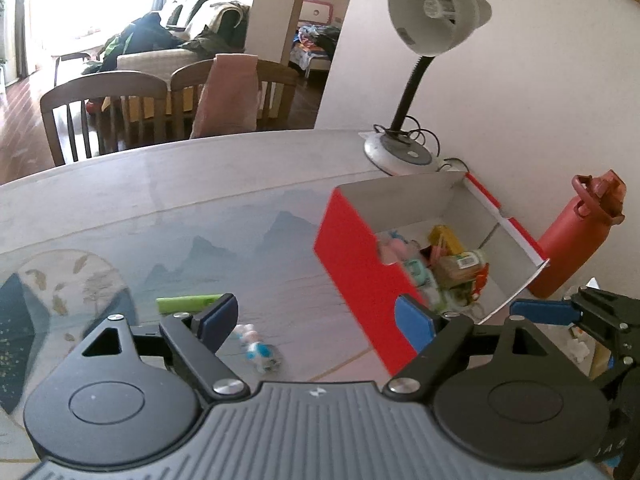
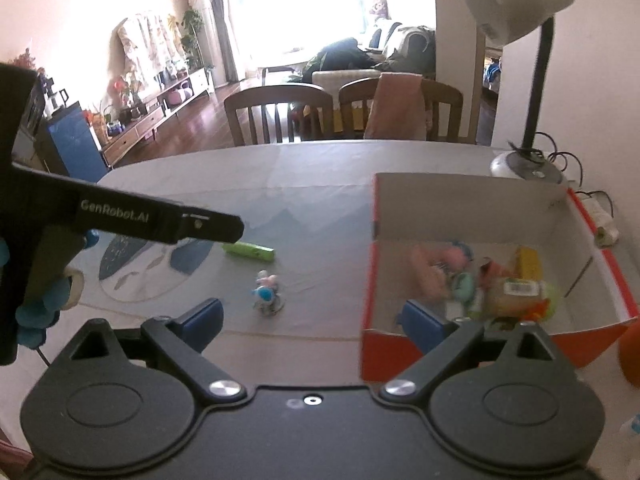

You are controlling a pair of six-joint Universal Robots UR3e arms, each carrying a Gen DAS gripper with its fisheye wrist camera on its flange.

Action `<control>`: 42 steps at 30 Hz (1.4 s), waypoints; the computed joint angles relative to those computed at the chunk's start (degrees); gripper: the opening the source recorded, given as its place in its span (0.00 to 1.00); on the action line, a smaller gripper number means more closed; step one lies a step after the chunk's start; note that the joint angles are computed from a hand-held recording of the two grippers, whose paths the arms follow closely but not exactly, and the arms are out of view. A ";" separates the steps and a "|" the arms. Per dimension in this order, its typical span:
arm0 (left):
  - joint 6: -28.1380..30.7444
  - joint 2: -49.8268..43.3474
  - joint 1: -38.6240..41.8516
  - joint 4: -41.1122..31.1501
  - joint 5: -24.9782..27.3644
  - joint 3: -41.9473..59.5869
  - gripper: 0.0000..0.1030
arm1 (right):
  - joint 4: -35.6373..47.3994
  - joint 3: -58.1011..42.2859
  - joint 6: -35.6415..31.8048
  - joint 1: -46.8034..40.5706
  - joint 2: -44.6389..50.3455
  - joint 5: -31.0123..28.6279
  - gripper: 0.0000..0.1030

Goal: Organize rigid objects
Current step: 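Withdraw both grippers from the box back over the remaining table items, then grasp the green tube with the left gripper while the right grasps the white-blue figure keychain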

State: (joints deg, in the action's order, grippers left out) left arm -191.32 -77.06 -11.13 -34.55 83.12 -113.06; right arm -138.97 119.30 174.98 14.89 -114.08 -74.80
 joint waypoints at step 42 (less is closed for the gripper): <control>4.98 -27.86 13.84 22.22 -3.56 -4.66 1.00 | -14.21 -23.69 10.31 20.81 48.43 -18.67 0.61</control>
State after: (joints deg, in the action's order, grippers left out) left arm -186.34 -104.92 2.71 -12.33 79.56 -117.73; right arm -153.18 95.61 185.29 35.70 -65.64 -93.48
